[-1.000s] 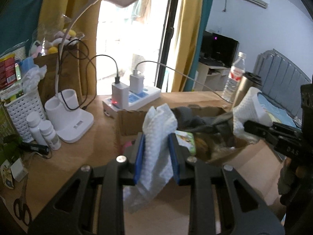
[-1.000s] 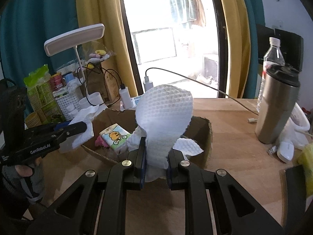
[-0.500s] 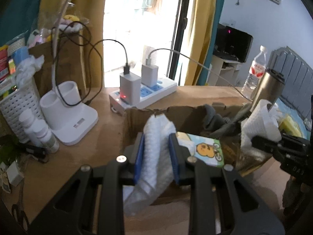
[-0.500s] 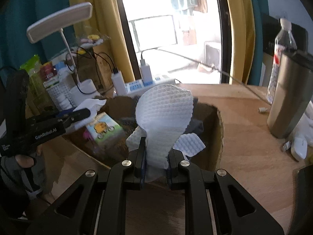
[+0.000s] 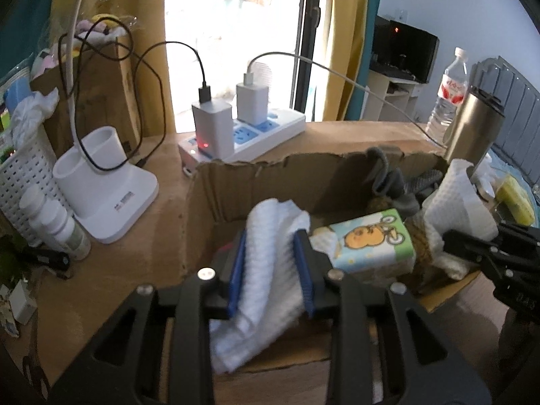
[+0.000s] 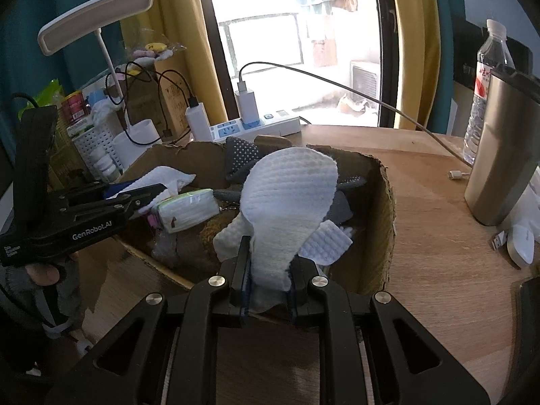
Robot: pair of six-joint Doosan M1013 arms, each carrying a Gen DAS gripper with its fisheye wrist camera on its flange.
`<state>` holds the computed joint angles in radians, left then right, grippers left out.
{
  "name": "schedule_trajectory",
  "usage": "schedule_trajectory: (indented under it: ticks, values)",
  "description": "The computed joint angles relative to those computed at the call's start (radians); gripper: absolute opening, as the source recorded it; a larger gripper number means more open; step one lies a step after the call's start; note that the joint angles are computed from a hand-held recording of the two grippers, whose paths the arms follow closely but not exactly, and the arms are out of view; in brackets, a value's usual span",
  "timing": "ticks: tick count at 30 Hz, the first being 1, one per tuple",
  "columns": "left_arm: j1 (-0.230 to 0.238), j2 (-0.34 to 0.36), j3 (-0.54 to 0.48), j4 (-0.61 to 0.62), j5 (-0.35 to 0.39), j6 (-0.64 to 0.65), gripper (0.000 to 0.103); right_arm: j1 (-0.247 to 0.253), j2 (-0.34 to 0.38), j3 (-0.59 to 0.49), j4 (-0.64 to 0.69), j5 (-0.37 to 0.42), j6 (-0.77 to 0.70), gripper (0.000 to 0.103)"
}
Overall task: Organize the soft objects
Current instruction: 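Carry both white wipes into the cardboard box and open both grippers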
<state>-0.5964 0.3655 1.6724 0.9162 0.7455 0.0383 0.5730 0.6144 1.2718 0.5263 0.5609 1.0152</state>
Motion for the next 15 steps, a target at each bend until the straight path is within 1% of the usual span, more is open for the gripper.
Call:
schedule_trajectory:
  ticks: [2, 4, 6, 7, 10, 12, 15]
  values:
    - [-0.005, 0.002, -0.008, -0.003, 0.024, 0.008, 0.034, 0.000, -0.001, 0.001, 0.000, -0.001, 0.007, 0.018]
    - [-0.005, -0.001, -0.008, -0.003, 0.027, 0.010, 0.037, 0.000, -0.003, 0.004, 0.002, -0.004, 0.011, 0.020]
    - [-0.010, -0.008, -0.003, 0.011, 0.032, -0.005, 0.047, 0.001, -0.006, 0.007, -0.004, -0.011, 0.018, 0.023]
    - [-0.012, -0.011, 0.000, 0.019, 0.032, -0.014, 0.055, 0.002, -0.009, 0.010, -0.006, -0.017, 0.022, 0.024]
    - [-0.019, -0.025, 0.014, 0.055, 0.024, -0.058, 0.056, 0.002, -0.018, 0.019, -0.014, -0.031, 0.033, 0.029]
    - [-0.023, -0.031, 0.019, 0.067, 0.025, -0.068, 0.057, 0.003, -0.024, 0.025, -0.023, -0.041, 0.042, 0.035]
    - [-0.031, -0.043, 0.027, 0.086, 0.018, -0.089, 0.057, 0.004, -0.037, 0.038, -0.031, -0.057, 0.054, 0.042]
